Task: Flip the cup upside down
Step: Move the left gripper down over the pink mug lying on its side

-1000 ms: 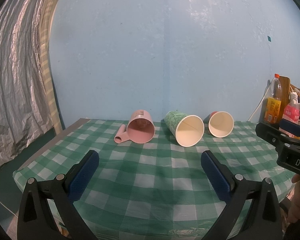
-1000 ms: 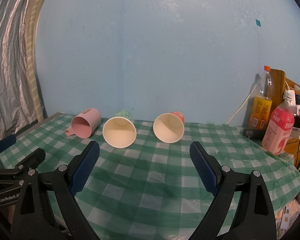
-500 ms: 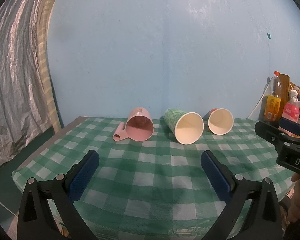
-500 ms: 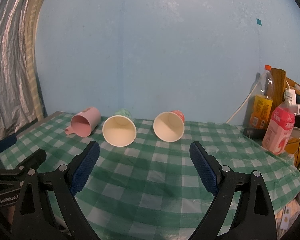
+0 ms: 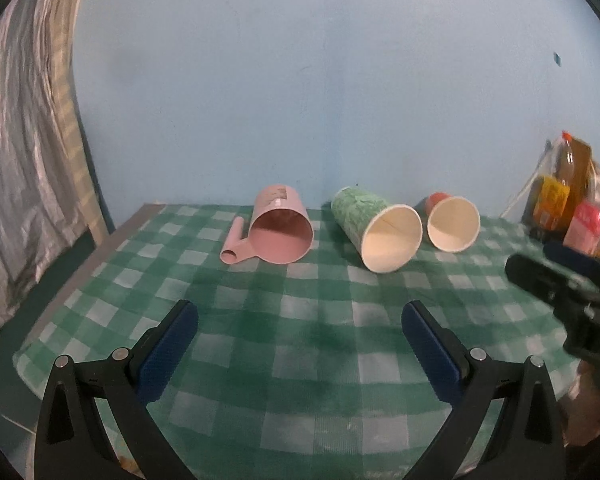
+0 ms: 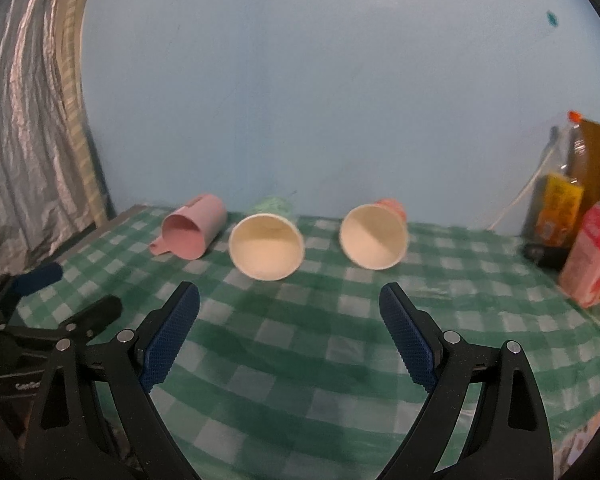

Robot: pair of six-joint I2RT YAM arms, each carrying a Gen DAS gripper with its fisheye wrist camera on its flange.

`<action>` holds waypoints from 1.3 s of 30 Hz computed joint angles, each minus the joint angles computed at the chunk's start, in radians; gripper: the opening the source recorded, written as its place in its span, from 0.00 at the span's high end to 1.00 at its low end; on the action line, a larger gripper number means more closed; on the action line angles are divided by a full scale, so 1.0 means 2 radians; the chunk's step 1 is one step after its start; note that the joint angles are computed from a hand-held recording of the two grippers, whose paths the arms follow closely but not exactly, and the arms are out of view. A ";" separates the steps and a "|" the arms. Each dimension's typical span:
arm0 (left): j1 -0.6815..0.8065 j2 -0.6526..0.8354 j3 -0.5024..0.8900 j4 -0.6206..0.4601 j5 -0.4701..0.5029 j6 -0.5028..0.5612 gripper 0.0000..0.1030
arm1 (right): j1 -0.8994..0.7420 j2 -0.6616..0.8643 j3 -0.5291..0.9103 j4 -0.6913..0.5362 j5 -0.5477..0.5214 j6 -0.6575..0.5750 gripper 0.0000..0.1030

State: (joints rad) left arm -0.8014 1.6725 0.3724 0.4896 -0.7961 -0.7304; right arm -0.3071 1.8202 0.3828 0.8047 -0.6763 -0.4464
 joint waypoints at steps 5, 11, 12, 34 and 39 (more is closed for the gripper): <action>0.057 -0.020 0.021 -0.036 0.050 0.033 0.00 | 0.039 -0.017 0.053 -0.098 0.019 -0.006 0.12; 0.123 -0.023 0.079 -0.107 0.084 0.073 0.00 | 0.083 -0.022 0.123 -0.191 0.049 0.004 0.12; 0.133 -0.022 0.088 -0.116 0.094 0.078 0.00 | 0.090 -0.019 0.140 -0.212 0.054 0.006 0.12; 0.299 0.176 0.388 -0.304 0.290 0.122 0.00 | 0.190 0.132 0.468 -0.487 0.159 0.067 0.12; 0.309 0.214 0.434 -0.323 0.310 0.118 0.00 | 0.197 0.160 0.507 -0.515 0.174 0.067 0.12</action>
